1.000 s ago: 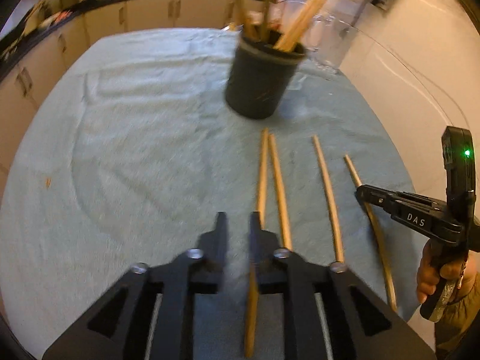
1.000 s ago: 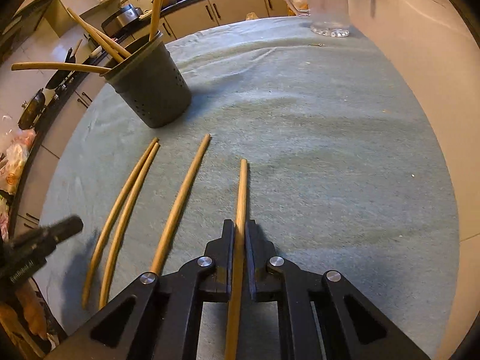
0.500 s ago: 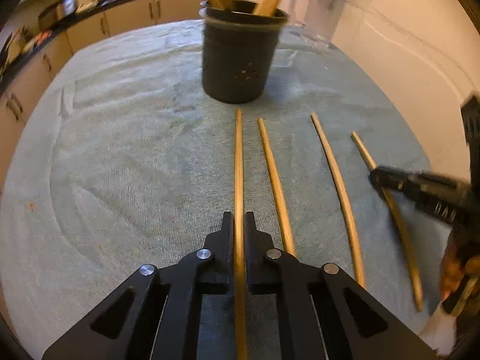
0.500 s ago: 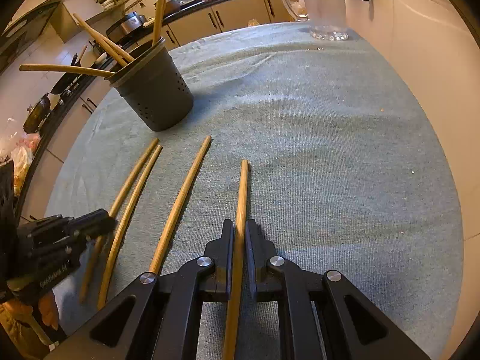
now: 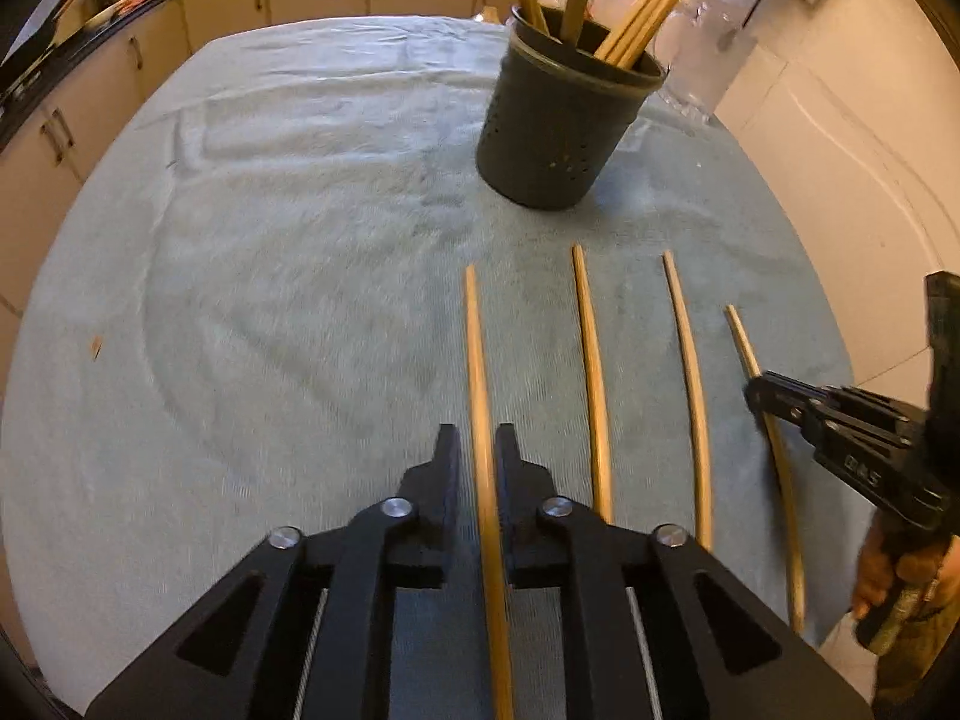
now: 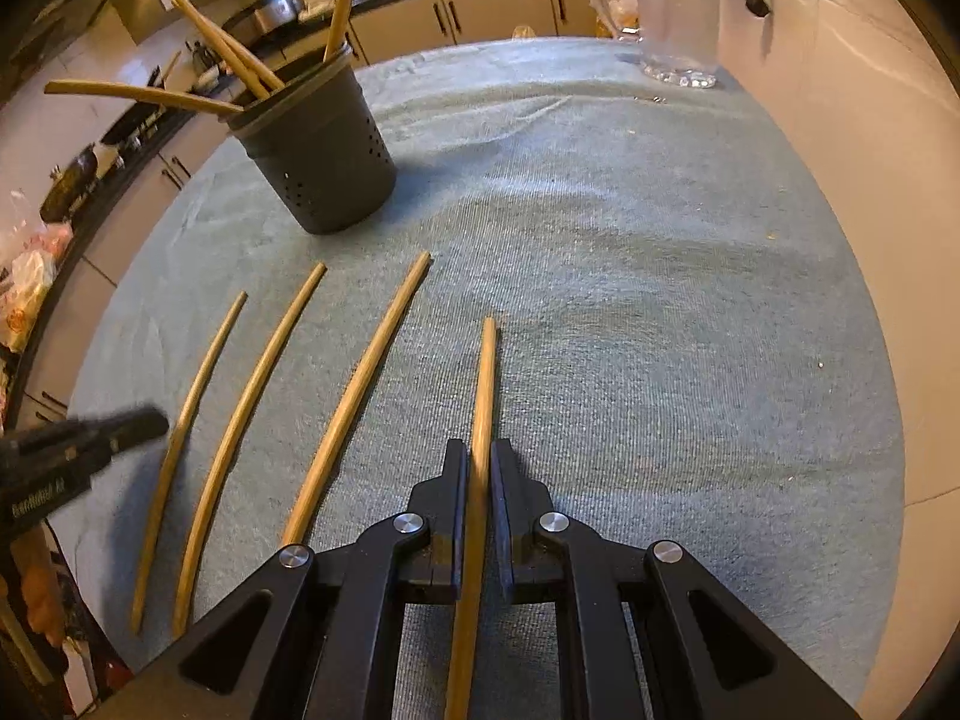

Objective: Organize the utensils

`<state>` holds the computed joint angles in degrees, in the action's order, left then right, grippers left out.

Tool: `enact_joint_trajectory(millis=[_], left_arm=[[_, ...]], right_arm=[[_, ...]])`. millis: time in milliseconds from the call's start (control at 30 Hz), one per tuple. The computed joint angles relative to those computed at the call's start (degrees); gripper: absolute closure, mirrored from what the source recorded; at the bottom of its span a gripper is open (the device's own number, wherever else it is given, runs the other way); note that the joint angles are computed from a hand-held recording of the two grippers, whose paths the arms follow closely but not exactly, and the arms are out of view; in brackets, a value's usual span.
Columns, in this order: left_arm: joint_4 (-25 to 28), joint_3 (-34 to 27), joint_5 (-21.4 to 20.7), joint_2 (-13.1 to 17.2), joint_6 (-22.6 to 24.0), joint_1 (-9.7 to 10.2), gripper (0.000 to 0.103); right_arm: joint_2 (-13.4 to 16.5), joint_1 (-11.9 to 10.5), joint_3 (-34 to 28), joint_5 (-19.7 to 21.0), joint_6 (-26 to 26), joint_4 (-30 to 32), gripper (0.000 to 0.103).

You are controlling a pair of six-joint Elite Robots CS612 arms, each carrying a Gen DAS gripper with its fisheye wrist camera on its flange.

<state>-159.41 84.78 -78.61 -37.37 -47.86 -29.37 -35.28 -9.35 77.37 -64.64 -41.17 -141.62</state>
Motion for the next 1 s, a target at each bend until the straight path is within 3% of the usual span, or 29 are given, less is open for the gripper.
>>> enact_joint_trajectory(millis=[200, 367, 500, 567, 600, 633, 800, 1000], left_arm=[[4.17, -4.52, -1.29, 2.19, 1.93, 1.23, 0.090], [2.23, -4.45, -1.76, 2.43, 1.39, 1.59, 0.090], [-1.59, -2.32, -0.04, 2.01, 2.06, 1.11, 0.090], [-1.55, -1.82, 1.91, 1.84, 2.89, 0.58, 0.097], [-2.12, -1.44, 2.50, 1.75, 3.30, 0.38, 0.097], [-2.66, -0.94, 3.15, 1.55, 3.30, 0.16, 0.097], [-9.46, 2.88, 6.74, -0.84, 1.98, -1.25, 0.097], [-15.33, 6.81, 15.04, -3.96, 2.86, -3.69, 0.097]], right_arm=[[0.79, 1.98, -4.32, -6.88, -1.32, 7.02, 0.091], [3.09, 3.48, -11.01, -9.17, 1.12, 15.97, 0.070], [3.19, 4.32, -10.19, -10.55, 0.38, 11.12, 0.070], [2.37, 4.63, -7.13, -12.31, -1.29, 4.42, 0.081], [2.04, 4.56, -5.90, -11.90, -2.36, 2.27, 0.094], [1.76, 4.39, -5.10, -11.27, -2.94, 1.31, 0.096], [0.57, 2.77, -2.79, -5.57, -1.35, -1.13, 0.097], [-2.98, -0.29, 2.70, 7.33, 2.24, -10.31, 0.097]])
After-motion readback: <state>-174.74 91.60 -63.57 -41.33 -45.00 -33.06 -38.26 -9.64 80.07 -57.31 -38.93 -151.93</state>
